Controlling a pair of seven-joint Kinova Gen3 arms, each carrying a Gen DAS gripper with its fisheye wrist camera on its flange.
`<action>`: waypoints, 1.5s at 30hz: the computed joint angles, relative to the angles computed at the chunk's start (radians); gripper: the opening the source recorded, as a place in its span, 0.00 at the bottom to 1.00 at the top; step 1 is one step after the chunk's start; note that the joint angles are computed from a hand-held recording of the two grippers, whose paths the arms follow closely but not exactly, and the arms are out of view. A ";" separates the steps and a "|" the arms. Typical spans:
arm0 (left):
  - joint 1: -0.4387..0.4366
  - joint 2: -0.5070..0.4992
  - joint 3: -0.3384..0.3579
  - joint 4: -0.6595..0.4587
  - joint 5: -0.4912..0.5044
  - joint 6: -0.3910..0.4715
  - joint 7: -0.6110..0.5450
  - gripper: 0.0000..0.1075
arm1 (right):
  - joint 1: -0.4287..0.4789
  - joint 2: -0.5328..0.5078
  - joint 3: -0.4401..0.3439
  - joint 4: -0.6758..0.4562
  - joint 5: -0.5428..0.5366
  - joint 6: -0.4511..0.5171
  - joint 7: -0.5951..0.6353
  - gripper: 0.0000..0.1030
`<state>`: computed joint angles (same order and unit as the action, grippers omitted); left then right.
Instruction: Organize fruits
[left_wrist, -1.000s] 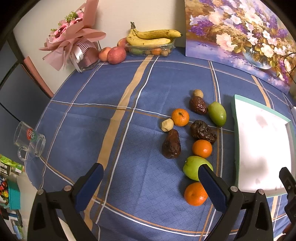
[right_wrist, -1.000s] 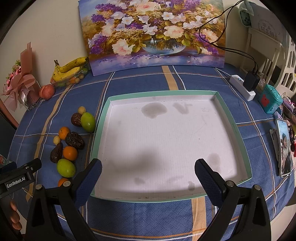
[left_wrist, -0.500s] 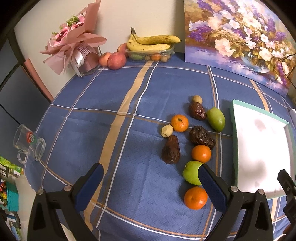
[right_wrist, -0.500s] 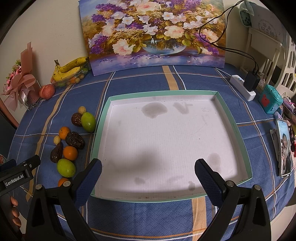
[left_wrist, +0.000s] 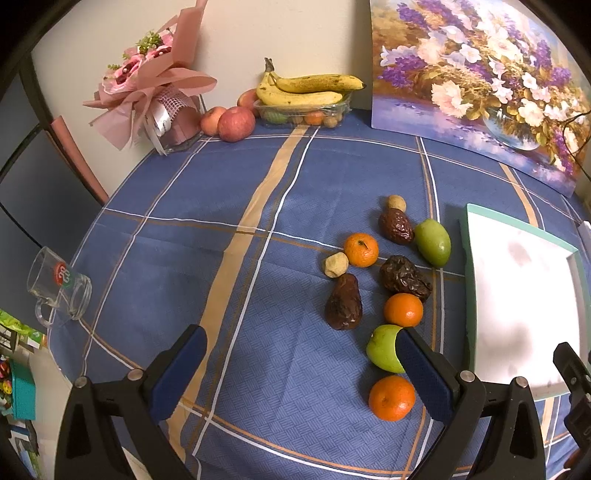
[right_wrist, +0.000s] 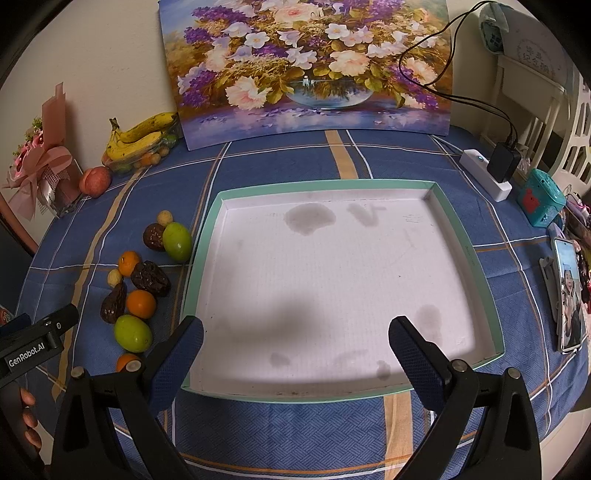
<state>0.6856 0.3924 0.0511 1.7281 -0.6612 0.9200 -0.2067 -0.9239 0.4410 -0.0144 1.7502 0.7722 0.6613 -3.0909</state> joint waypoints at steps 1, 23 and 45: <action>-0.001 0.000 0.000 0.000 0.000 0.000 -0.001 0.96 | 0.000 0.000 0.000 0.000 0.000 0.000 0.000 0.97; 0.010 -0.015 -0.007 0.023 -0.039 -0.025 0.049 0.96 | 0.000 0.005 0.003 0.002 0.002 -0.008 -0.001 0.98; -0.088 -0.104 -0.020 0.174 -0.179 -0.268 0.265 0.96 | 0.032 -0.024 -0.019 0.033 0.132 -0.126 -0.093 0.98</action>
